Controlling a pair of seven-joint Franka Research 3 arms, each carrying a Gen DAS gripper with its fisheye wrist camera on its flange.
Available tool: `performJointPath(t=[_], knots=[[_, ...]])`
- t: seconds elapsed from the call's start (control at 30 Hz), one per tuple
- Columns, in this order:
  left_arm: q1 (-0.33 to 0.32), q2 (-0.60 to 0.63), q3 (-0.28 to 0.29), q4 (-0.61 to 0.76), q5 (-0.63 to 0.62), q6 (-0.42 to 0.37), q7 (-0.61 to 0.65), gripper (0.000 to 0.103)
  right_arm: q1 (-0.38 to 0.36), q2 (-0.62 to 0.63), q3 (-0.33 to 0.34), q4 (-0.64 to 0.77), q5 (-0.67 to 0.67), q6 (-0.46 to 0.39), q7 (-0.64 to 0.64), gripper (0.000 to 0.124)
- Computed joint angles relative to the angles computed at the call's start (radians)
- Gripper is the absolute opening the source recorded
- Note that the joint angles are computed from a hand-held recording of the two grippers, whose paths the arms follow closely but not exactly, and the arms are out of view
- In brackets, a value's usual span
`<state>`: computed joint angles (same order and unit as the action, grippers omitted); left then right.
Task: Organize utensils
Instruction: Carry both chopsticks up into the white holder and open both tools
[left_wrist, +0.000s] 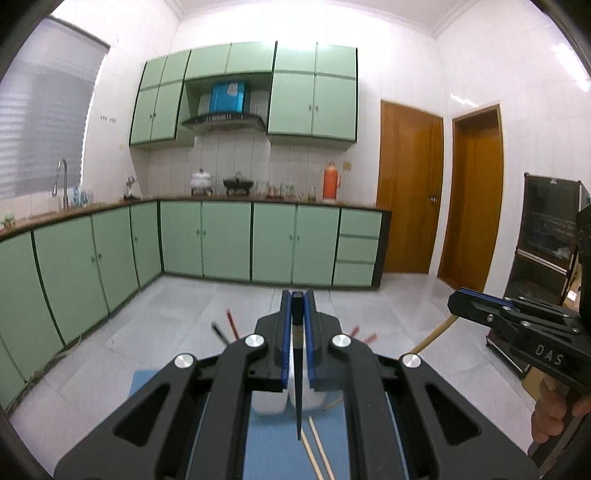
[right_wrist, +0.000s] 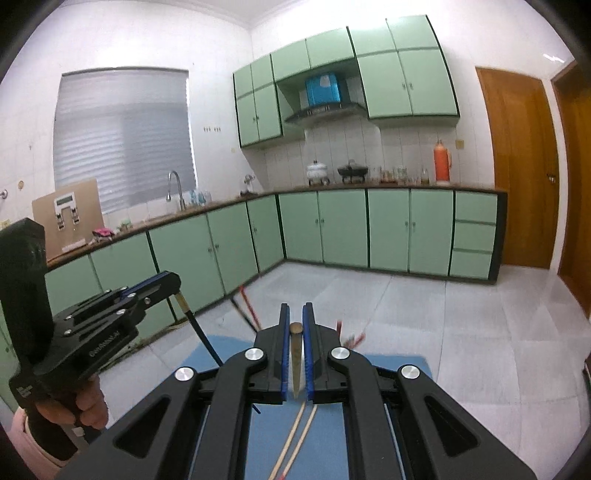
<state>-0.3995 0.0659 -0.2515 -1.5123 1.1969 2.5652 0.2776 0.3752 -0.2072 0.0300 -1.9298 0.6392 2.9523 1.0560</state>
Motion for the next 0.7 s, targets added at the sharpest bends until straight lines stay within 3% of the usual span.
performJointPath(t=[0.17, 0.37, 0.57, 0.7], knots=[[-0.024, 0.083, 0.021, 0.146, 0.057, -0.017, 0.006, 0.006, -0.021, 0.061, 0.017, 0.099, -0.057, 0.027, 0.038, 0.007], [-0.081, 0.210, 0.095, 0.324, 0.095, -0.017, 0.014, 0.006, -0.059, 0.160, 0.039, 0.227, -0.172, 0.013, 0.142, 0.007], [-0.135, 0.343, 0.173, 0.463, 0.063, -0.032, 0.062, 0.006, -0.074, 0.280, 0.035, 0.335, -0.390, -0.018, 0.310, 0.007], [-0.140, 0.413, 0.208, 0.513, -0.019, -0.029, 0.114, 0.006, -0.071, 0.355, 0.033, 0.404, -0.429, -0.053, 0.344, 0.007]])
